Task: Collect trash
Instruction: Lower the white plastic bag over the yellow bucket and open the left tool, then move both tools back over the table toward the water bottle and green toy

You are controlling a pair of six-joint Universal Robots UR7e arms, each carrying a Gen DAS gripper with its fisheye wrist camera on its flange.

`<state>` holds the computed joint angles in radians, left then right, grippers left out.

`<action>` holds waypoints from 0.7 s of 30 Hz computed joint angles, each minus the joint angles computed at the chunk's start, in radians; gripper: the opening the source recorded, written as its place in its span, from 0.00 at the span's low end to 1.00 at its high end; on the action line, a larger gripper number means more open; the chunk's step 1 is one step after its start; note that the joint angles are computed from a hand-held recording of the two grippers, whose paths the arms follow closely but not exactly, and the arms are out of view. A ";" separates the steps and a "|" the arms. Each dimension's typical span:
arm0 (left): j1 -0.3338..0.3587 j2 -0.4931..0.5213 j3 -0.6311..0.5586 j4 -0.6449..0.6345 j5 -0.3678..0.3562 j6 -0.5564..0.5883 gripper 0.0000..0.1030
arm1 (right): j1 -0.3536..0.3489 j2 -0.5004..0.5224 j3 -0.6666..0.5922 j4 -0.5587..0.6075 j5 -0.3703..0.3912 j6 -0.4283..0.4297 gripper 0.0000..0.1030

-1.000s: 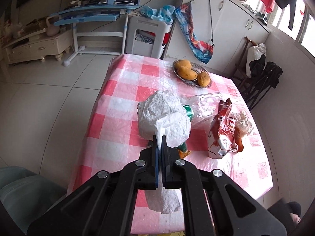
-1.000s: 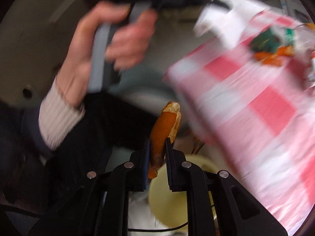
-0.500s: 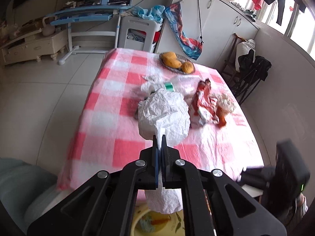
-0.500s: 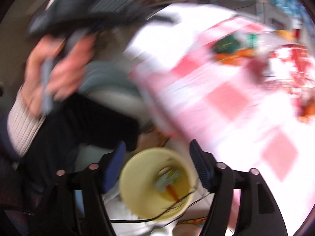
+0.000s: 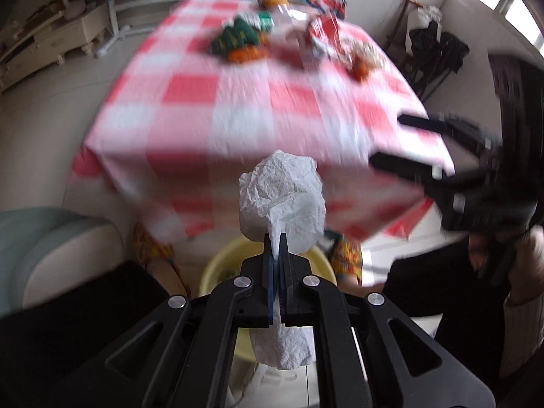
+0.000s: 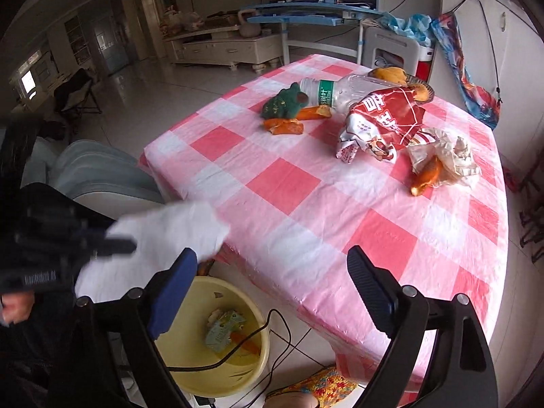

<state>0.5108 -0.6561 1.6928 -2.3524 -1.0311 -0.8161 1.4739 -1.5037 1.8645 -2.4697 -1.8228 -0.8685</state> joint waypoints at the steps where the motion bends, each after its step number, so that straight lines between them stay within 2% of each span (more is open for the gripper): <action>1: -0.003 0.003 0.001 0.020 -0.028 -0.002 0.04 | 0.005 -0.002 0.008 -0.009 -0.003 0.011 0.85; 2: -0.008 0.007 0.001 0.044 -0.048 -0.004 0.07 | 0.006 -0.006 0.014 -0.014 -0.005 0.016 0.85; 3: -0.013 0.010 0.001 0.064 -0.061 -0.004 0.15 | 0.004 -0.012 0.023 -0.023 -0.007 0.021 0.87; 4: -0.018 0.010 0.002 0.073 -0.057 -0.008 0.31 | 0.010 -0.007 0.030 -0.041 -0.015 0.029 0.87; 6: -0.031 0.004 0.003 0.090 -0.015 -0.034 0.51 | 0.011 -0.014 0.053 -0.075 -0.032 0.042 0.89; 7: -0.038 -0.003 0.004 0.095 0.014 -0.048 0.55 | 0.011 -0.017 0.065 -0.092 -0.042 0.049 0.89; 9: -0.055 -0.004 -0.014 0.142 0.120 -0.081 0.61 | 0.009 -0.025 0.088 -0.127 -0.057 0.065 0.89; 10: -0.061 -0.002 -0.025 0.159 0.166 -0.088 0.67 | 0.007 -0.027 0.096 -0.141 -0.059 0.073 0.89; 11: -0.073 0.001 -0.035 0.185 0.249 -0.108 0.71 | 0.006 -0.029 0.104 -0.155 -0.059 0.081 0.89; 13: -0.087 0.007 -0.048 0.195 0.375 -0.124 0.85 | 0.006 -0.030 0.120 -0.206 -0.059 0.091 0.89; 15: -0.090 0.015 -0.056 0.151 0.470 -0.107 0.90 | 0.007 -0.030 0.132 -0.260 -0.044 0.095 0.90; 16: -0.086 0.020 -0.062 0.128 0.490 -0.091 0.90 | 0.008 -0.030 0.138 -0.292 -0.034 0.096 0.90; 21: -0.046 0.055 -0.107 -0.021 0.526 0.019 0.91 | 0.012 -0.019 0.162 -0.438 0.002 0.098 0.92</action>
<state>0.4644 -0.6007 1.5855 -2.3730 -0.5052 -0.7973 1.4863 -1.5227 2.0265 -2.9077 -1.8208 -0.7708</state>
